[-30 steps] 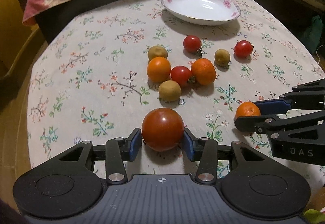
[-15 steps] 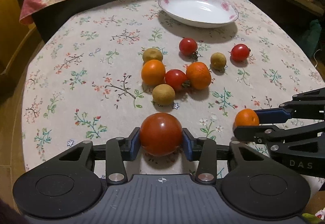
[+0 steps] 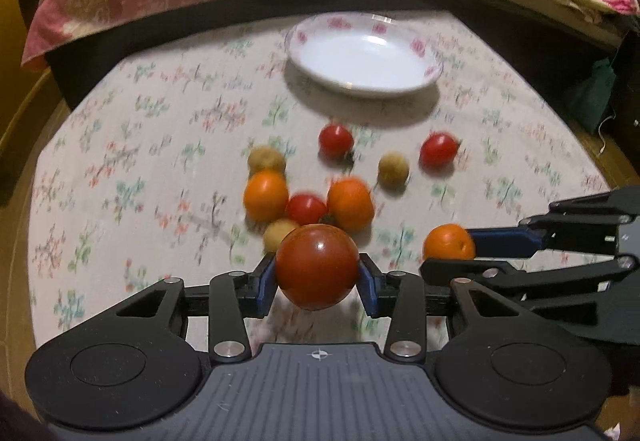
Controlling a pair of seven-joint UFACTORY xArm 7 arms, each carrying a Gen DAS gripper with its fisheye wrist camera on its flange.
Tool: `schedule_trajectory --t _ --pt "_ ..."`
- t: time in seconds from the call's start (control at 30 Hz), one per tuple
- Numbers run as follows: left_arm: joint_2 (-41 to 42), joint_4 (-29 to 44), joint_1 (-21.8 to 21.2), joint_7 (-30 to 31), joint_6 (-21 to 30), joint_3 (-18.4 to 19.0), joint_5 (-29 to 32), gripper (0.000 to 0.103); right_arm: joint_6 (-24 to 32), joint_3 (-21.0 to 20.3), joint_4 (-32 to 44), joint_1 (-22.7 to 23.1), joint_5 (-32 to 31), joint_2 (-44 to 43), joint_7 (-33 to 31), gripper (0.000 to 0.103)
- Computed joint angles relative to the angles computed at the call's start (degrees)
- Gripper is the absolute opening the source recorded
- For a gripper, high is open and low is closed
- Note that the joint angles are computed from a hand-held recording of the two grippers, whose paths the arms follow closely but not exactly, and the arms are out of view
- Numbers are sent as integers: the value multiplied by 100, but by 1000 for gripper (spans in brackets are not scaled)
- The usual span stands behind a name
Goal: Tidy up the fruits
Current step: 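Carry the red tomato and tangerine in both tools over the white plate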
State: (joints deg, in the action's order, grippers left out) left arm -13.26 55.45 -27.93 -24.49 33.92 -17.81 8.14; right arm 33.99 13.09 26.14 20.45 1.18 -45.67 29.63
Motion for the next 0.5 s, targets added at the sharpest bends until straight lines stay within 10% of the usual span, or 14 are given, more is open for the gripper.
schedule_trajectory --t 0.5 --pt "1499 1731 -120 -115 -200 176 822 49 -359 -327 655 -765 -413 550 -420 30"
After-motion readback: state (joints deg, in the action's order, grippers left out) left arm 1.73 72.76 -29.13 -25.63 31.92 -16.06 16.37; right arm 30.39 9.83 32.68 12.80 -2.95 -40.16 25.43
